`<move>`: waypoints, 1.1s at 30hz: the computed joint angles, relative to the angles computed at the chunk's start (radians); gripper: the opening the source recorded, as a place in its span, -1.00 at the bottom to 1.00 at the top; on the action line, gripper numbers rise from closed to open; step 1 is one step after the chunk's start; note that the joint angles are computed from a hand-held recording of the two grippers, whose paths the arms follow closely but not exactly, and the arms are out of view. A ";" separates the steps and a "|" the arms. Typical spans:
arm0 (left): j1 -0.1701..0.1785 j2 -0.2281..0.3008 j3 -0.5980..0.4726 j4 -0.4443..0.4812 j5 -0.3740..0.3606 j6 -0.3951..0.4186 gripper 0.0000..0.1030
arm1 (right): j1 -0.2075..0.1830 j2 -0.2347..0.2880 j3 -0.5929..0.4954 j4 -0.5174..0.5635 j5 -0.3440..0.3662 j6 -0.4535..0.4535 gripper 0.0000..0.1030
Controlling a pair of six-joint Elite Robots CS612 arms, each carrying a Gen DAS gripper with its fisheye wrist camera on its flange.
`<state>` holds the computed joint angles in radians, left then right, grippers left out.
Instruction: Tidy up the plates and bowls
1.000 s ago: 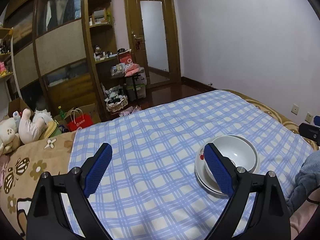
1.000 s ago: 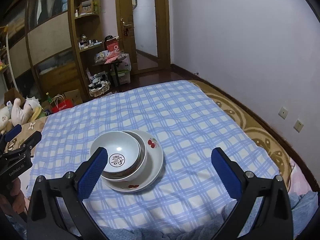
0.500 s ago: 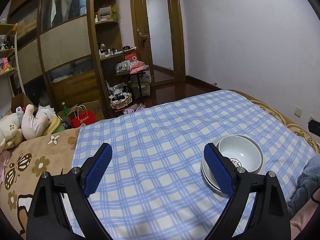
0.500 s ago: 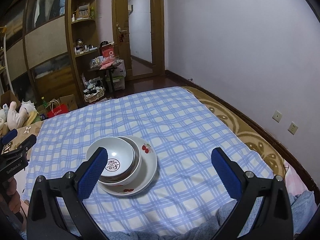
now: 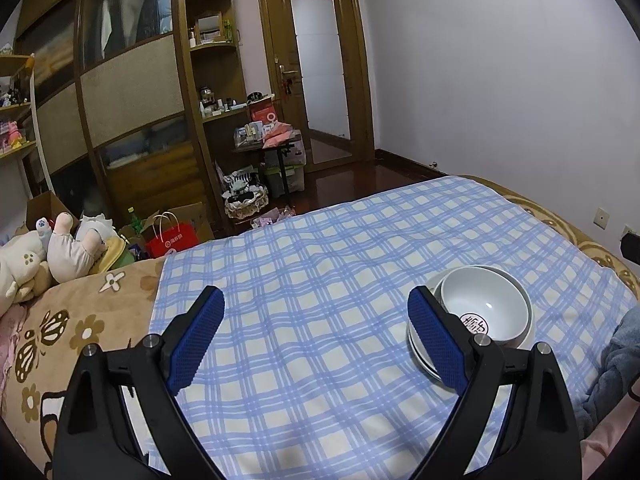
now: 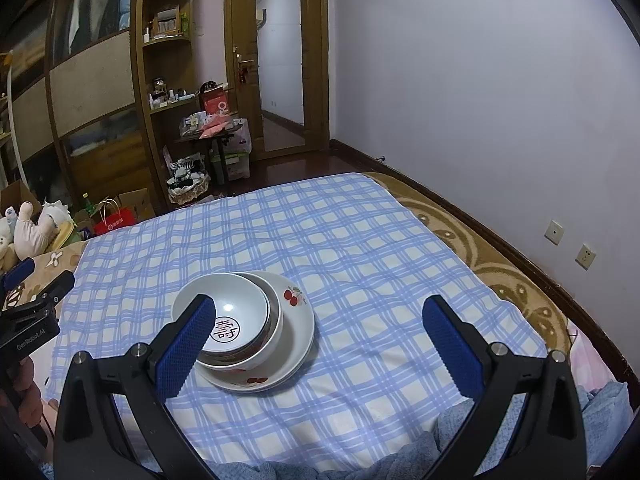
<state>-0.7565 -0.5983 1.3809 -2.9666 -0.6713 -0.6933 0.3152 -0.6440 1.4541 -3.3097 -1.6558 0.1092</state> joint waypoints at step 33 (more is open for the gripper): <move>-0.004 -0.001 -0.005 0.026 0.028 -0.003 0.79 | 0.001 0.000 0.002 0.001 -0.004 -0.005 1.00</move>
